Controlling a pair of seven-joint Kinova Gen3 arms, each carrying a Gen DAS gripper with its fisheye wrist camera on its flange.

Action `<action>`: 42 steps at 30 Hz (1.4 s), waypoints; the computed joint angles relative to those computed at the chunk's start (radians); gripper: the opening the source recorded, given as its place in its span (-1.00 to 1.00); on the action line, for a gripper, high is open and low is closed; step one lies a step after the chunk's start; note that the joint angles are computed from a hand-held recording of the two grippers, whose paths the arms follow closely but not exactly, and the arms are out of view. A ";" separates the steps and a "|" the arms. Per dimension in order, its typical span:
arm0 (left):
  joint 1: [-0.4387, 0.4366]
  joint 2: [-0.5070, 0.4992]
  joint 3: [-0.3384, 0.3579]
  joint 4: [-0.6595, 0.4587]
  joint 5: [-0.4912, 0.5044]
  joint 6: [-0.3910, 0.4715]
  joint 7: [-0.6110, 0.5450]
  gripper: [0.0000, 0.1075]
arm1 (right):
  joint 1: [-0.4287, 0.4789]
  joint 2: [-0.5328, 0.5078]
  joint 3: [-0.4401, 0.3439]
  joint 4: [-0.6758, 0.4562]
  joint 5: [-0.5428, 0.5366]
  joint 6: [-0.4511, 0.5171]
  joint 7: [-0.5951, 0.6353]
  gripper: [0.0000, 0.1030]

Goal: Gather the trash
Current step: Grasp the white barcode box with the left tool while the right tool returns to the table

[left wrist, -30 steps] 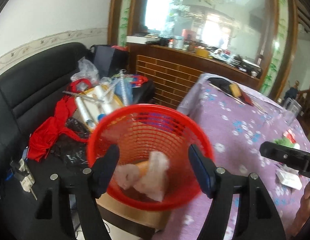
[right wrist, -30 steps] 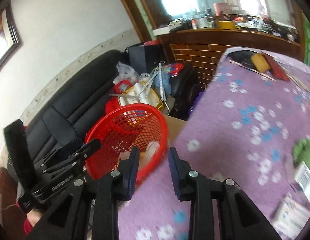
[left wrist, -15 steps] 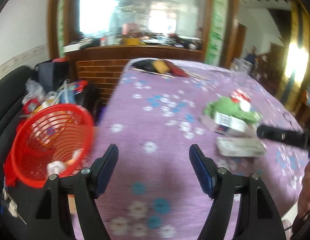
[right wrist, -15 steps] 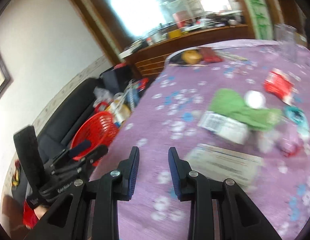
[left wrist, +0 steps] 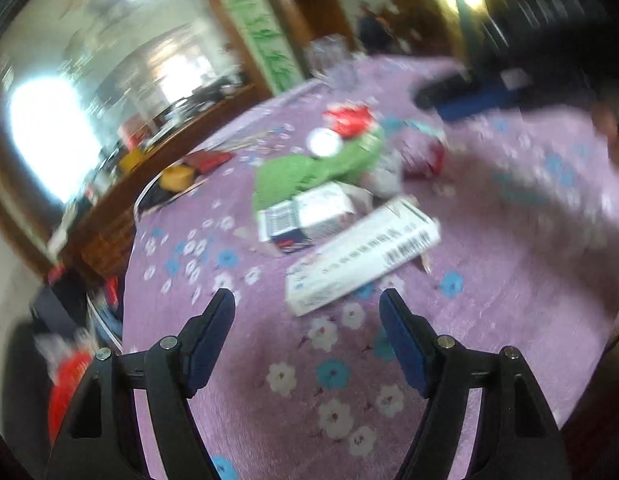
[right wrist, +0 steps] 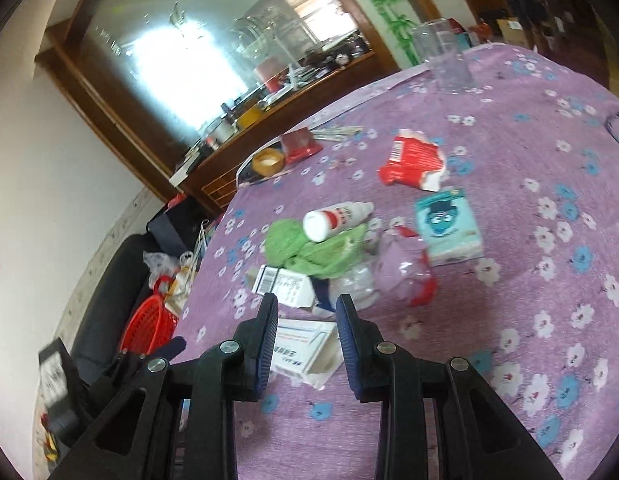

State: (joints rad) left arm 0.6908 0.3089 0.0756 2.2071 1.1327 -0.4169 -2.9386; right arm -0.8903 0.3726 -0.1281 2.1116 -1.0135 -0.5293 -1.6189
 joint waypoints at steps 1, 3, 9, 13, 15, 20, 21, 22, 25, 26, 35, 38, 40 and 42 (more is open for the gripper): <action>0.045 0.018 -0.024 -0.008 0.020 -0.032 -0.038 0.37 | -0.003 0.001 0.000 0.001 -0.007 -0.004 -0.001 -0.36; 0.138 0.063 -0.076 -0.015 0.027 -0.114 -0.066 0.37 | 0.001 -0.002 -0.006 0.013 -0.001 -0.017 -0.022 -0.36; 0.188 0.192 -0.010 -0.068 0.063 -0.349 -0.143 0.37 | 0.014 -0.004 -0.012 0.049 -0.002 -0.048 -0.086 -0.34; 0.147 0.241 0.065 -0.108 0.066 -0.427 -0.159 0.36 | 0.027 0.001 -0.009 0.064 -0.003 -0.056 -0.120 -0.33; 0.142 0.266 0.066 -0.129 0.056 -0.441 -0.165 0.20 | 0.018 0.004 0.006 0.059 -0.049 -0.053 -0.085 -0.32; 0.106 0.283 0.086 -0.205 0.166 -0.384 -0.285 -0.50 | 0.044 0.029 0.015 0.036 -0.061 -0.027 -0.055 -0.15; 0.102 0.282 0.088 -0.206 0.166 -0.385 -0.283 -0.52 | 0.038 0.035 0.026 0.025 -0.072 -0.018 -0.031 -0.13; 0.093 0.275 0.089 -0.207 0.168 -0.370 -0.280 -0.53 | 0.035 0.040 0.034 0.013 -0.089 -0.008 -0.003 -0.11; 0.097 0.238 0.036 -0.212 0.202 -0.269 -0.258 -0.54 | 0.055 0.060 0.016 -0.030 -0.160 -0.001 0.106 -0.10; 0.073 0.221 0.040 -0.211 0.209 -0.228 -0.247 -0.54 | 0.041 0.064 0.034 -0.045 -0.190 0.012 0.147 -0.09; -0.334 0.065 0.231 -0.151 0.041 0.138 0.088 -0.77 | 0.062 0.129 0.033 -0.144 -0.375 0.063 0.405 -0.06; -0.448 0.057 0.297 -0.133 -0.074 0.195 0.210 -0.77 | 0.065 0.139 0.009 -0.142 -0.359 0.026 0.396 -0.18; -0.444 0.066 0.277 -0.126 -0.136 0.201 0.291 -0.77 | 0.057 0.137 0.001 -0.142 -0.373 0.008 0.415 -0.43; -0.465 0.078 0.276 -0.124 -0.204 0.214 0.373 -0.76 | 0.062 0.130 -0.026 -0.128 -0.346 -0.021 0.384 -0.46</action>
